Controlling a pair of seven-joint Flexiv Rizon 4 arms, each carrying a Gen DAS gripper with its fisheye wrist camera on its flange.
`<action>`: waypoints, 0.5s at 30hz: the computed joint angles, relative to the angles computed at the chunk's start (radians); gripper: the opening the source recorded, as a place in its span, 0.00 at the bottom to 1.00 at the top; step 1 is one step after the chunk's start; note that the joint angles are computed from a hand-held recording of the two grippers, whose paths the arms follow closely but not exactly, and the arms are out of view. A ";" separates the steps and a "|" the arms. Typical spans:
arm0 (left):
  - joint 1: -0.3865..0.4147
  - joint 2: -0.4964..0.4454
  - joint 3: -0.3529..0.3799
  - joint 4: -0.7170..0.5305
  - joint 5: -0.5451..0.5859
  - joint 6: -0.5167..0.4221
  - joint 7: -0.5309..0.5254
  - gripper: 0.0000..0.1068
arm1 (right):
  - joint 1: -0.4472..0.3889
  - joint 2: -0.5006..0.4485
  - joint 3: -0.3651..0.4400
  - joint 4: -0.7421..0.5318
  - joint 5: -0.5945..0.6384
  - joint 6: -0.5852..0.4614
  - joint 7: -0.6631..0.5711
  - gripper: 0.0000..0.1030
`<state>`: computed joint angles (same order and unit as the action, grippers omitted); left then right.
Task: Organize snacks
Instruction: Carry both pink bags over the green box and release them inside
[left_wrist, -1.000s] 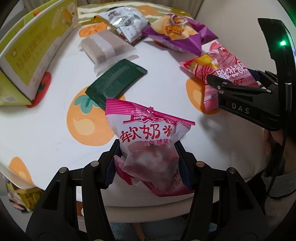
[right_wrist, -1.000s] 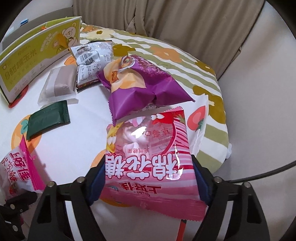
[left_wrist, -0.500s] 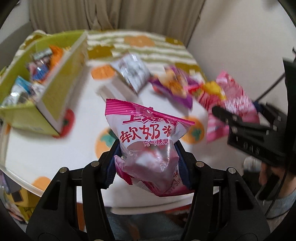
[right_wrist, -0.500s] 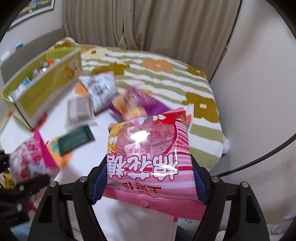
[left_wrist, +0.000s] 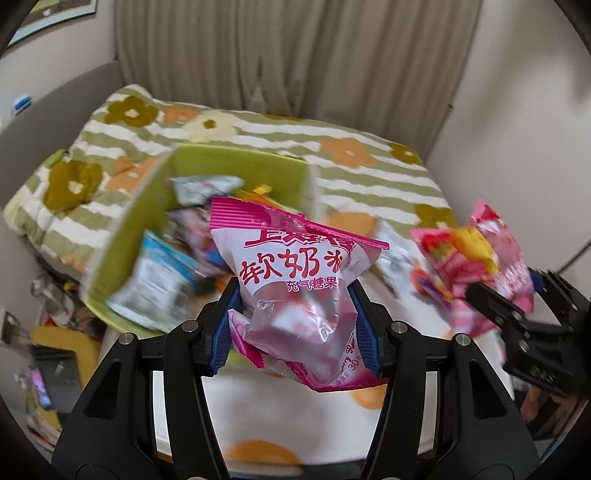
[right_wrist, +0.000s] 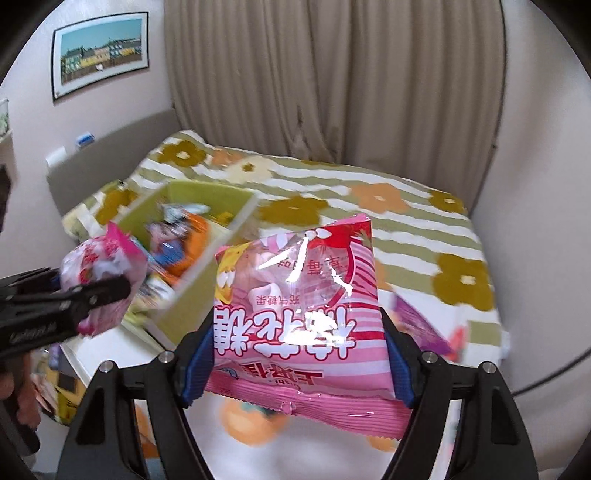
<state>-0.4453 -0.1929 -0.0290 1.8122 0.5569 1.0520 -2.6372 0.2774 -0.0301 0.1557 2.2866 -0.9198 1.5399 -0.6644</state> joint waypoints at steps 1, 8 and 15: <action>0.034 0.004 0.004 0.021 -0.042 0.025 0.060 0.49 | 0.018 -0.026 0.007 -0.031 -0.005 -0.010 0.022 0.72; 0.182 -0.031 0.018 0.103 -0.270 0.138 0.384 0.49 | 0.165 -0.157 -0.018 -0.179 -0.008 -0.066 0.120 0.72; 0.245 -0.114 -0.005 0.118 -0.492 0.208 0.702 0.75 | 0.256 -0.227 -0.038 -0.261 0.046 -0.167 0.174 0.72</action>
<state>-0.2006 -0.3068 -0.0335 1.9306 0.0645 1.2604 -1.9354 0.5332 -0.2569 0.1179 2.0260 -0.8738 1.3728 -0.4907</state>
